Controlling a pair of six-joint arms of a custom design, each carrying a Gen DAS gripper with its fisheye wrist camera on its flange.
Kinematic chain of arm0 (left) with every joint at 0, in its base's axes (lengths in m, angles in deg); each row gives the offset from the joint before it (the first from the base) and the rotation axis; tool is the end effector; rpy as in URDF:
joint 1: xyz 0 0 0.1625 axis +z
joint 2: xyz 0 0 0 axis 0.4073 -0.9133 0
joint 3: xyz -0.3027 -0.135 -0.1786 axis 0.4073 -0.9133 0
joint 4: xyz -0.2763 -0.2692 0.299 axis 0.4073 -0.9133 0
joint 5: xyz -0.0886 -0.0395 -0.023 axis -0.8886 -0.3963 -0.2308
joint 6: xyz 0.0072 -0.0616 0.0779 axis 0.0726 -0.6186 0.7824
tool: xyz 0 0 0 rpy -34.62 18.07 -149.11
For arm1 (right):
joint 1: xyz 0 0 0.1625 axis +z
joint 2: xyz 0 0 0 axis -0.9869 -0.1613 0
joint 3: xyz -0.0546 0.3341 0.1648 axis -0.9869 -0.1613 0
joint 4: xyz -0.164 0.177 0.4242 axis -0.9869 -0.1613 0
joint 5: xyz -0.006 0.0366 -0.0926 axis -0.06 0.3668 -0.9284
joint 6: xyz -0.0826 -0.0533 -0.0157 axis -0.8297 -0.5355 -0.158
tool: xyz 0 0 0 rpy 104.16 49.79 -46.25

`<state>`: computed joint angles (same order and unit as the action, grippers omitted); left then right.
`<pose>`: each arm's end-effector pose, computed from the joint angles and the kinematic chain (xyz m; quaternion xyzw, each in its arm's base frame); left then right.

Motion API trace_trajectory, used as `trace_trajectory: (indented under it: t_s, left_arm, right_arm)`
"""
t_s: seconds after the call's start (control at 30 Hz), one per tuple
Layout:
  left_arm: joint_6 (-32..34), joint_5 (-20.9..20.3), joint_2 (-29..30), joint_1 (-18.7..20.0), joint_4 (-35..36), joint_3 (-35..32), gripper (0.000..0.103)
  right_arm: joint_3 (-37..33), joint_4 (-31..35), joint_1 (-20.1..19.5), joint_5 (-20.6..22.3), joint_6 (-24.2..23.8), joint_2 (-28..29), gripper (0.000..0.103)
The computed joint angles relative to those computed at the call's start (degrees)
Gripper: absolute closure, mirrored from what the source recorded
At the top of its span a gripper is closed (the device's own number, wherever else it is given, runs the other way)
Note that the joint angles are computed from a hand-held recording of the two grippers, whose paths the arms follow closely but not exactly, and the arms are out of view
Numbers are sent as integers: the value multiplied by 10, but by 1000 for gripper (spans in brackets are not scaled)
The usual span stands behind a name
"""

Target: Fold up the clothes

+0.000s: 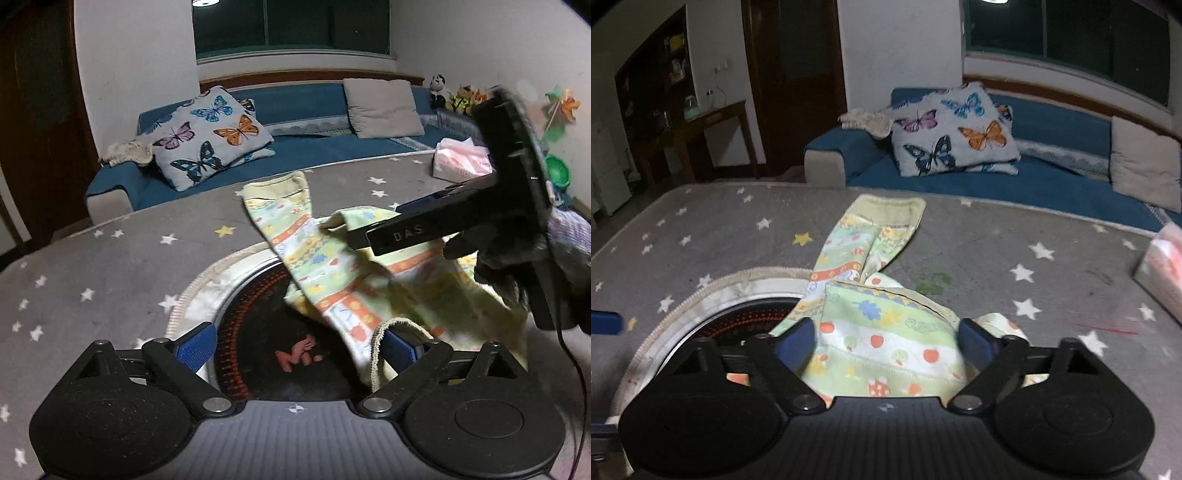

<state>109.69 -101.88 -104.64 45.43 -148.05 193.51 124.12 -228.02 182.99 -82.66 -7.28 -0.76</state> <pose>0.0051 -0.5550 0.1920 0.2262 0.8421 -0.3425 0.3498 0.2528 -0.6783 -0.0864 0.3548 -0.8700 0.2686 0.2123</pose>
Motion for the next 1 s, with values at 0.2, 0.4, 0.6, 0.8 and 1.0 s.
trace_trajectory:
  t_s: [0.2,0.4,0.6,0.8,1.0]
  left_arm:
    - [30,25,-19,0,1,17,4]
    - [69,26,-64,-5,16,53,1]
    - [60,12,-104,-6,29,71,3]
    - [-21,-51,-52,16,21,-1,21]
    - [-62,-72,81,41,25,-140,23]
  right_arm:
    - [3,2,-5,3,13,-5,63]
    - [32,-15,-12,21,37,-33,84]
    - [77,-58,-19,34,47,-71,93]
    - [159,-115,-34,65,67,-145,93]
    - [243,-168,-56,68,75,-220,93]
